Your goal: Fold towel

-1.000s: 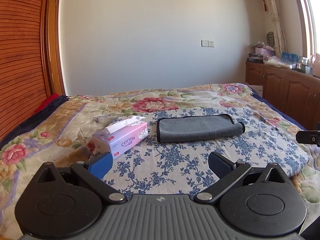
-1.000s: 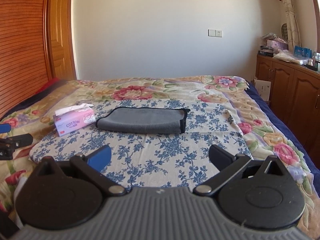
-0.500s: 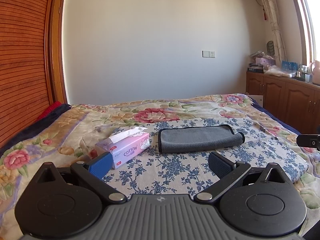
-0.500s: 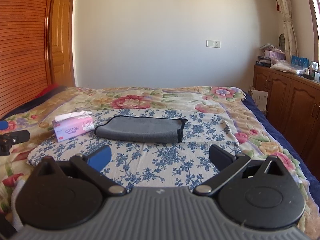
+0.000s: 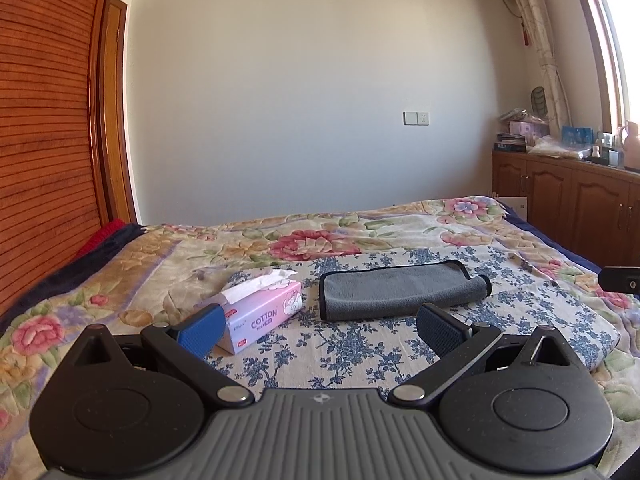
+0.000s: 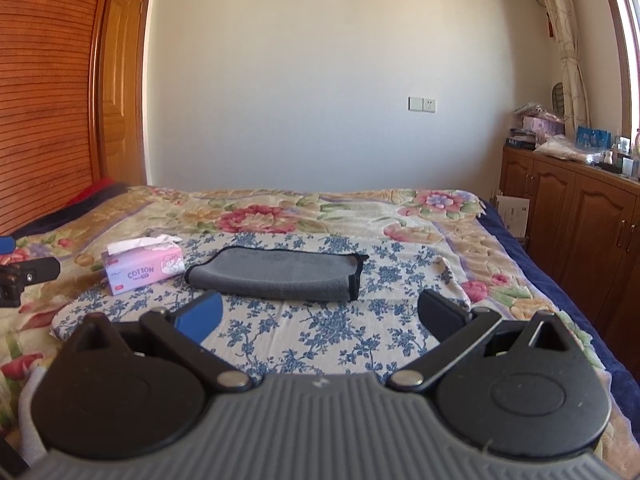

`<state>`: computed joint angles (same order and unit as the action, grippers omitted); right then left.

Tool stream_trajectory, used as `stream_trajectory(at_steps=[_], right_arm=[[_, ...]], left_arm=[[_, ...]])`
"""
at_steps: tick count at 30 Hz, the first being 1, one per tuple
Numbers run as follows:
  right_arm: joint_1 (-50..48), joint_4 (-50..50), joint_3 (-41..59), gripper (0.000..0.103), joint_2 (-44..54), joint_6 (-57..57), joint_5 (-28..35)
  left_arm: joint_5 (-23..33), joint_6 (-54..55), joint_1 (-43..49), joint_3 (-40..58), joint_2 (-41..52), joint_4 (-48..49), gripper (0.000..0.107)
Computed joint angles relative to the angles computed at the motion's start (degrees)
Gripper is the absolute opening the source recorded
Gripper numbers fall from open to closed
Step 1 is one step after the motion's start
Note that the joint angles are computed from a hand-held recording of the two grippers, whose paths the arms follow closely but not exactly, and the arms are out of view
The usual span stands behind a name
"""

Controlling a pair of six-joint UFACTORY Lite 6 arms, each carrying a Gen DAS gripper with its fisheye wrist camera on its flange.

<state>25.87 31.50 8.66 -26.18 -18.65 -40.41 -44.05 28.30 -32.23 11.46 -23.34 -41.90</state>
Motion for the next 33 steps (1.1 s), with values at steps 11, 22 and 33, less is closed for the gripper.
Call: stream_trajectory(at_steps=[11, 22, 33], right_arm=[[1.2, 2.8, -1.2, 0.103, -0.5, -1.2, -4.5], [2.0, 3.8, -0.8, 0.103, 1.3, -1.2, -6.1], [1.5, 3.4, -0.9, 0.103, 1.5, -0.5, -6.1]], left_arm=[[-3.5, -0.2, -2.0, -1.9, -1.6, 0.3, 0.103], [-4.7, -0.1, -2.8, -2.3, -1.3, -0.4, 0.103], [-4.5, -0.7, -2.3, -2.3, -1.0, 0.0, 0.103]])
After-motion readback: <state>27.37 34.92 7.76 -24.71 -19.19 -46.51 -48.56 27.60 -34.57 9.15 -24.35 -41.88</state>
